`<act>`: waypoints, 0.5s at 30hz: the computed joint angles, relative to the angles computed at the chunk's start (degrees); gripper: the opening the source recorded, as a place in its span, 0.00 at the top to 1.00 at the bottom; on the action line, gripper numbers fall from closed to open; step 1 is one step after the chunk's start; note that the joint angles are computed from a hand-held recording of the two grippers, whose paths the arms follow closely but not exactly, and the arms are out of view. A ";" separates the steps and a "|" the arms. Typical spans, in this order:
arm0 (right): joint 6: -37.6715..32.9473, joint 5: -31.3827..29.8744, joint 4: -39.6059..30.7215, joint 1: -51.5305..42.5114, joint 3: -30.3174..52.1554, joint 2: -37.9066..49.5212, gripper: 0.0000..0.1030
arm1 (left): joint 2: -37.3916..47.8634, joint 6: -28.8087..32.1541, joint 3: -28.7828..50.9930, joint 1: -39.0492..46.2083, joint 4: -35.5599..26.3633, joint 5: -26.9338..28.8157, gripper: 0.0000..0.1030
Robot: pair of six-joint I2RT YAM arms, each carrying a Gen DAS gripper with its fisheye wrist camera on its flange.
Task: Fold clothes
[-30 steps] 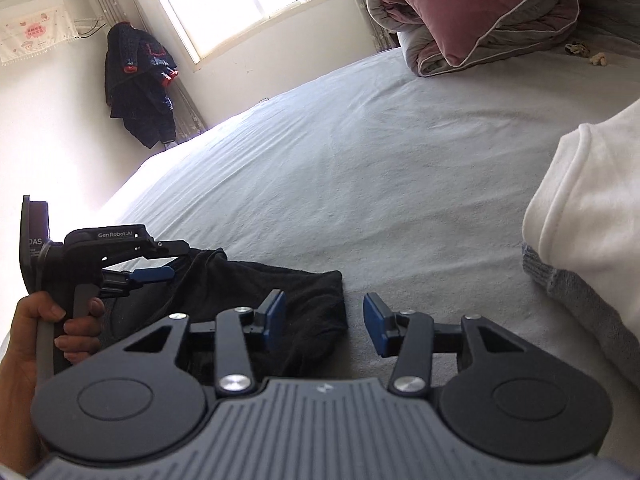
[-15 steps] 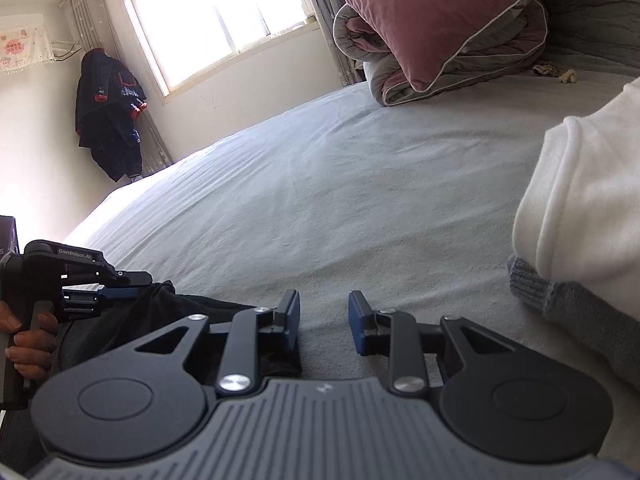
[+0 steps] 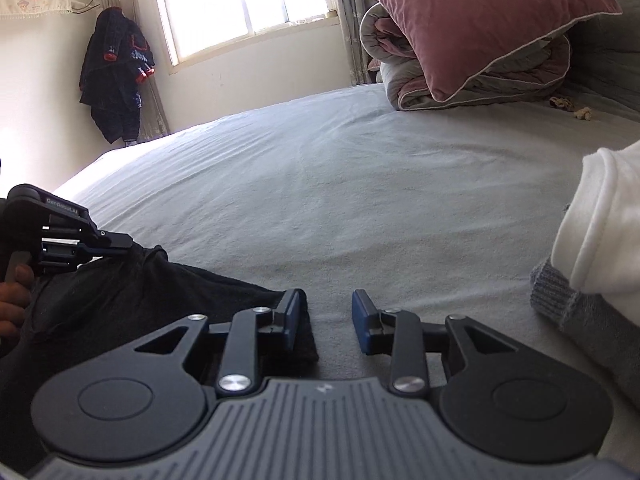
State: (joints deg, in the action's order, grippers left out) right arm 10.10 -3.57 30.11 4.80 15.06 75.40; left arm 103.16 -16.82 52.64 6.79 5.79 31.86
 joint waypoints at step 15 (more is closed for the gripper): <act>-6.01 -4.83 -0.35 4.06 0.49 0.95 0.67 | -1.98 3.67 -6.69 -6.32 8.04 -8.73 0.97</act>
